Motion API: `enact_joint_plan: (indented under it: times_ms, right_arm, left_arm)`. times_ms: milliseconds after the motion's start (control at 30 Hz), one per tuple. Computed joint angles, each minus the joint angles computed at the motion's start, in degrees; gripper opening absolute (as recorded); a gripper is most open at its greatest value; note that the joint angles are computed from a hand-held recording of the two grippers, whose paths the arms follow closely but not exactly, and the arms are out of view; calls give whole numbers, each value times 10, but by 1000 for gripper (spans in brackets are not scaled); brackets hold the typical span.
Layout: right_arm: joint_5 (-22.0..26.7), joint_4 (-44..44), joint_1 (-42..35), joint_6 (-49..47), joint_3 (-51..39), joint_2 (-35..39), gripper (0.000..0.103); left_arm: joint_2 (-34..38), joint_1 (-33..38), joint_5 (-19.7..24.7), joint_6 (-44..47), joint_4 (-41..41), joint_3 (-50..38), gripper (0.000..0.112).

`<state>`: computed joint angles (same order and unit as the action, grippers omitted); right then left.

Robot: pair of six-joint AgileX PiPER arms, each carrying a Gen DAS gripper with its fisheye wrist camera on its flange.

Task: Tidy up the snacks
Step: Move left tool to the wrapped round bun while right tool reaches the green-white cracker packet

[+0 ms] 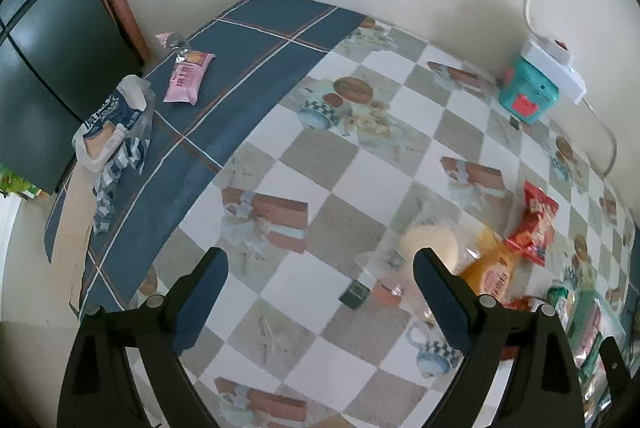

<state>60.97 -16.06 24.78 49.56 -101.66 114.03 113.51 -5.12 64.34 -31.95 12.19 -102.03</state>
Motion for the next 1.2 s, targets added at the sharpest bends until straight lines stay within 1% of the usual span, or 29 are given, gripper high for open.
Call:
enact_joint_plan:
  times_ms: [133,267,433,633,733,967,1033,1100,1200]
  right_arm:
    - [15,8,-8,-8,-54,40,103]
    - [3,15,-19,-11,-71,70,103]
    - [-10,45,-35,-44,-85,111,103]
    - [-8,38,-35,-65,-118,154,103]
    - [-24,57,-40,-73,-114,162,102]
    - [-39,56,-43,-76,-106,169,99]
    - [-44,57,-46,-71,-97,167,97]
    - [-41,58,-50,-70,-94,169,96]
    - [-46,66,-56,-69,-85,168,90]
  left_arm:
    - [18,-1,1,3,1,-20,94]
    - [48,-11,0,20,-8,-48,94]
    - [94,-24,-5,46,-19,-86,94]
    - [145,-19,5,77,-75,-120,94]
    - [155,-22,4,83,-92,-131,94]
    - [165,-34,2,109,-126,-143,94]
    - [165,-31,3,116,-139,-144,94]
    - [164,-33,3,113,-132,-145,94]
    - [169,-34,6,121,-136,-150,94]
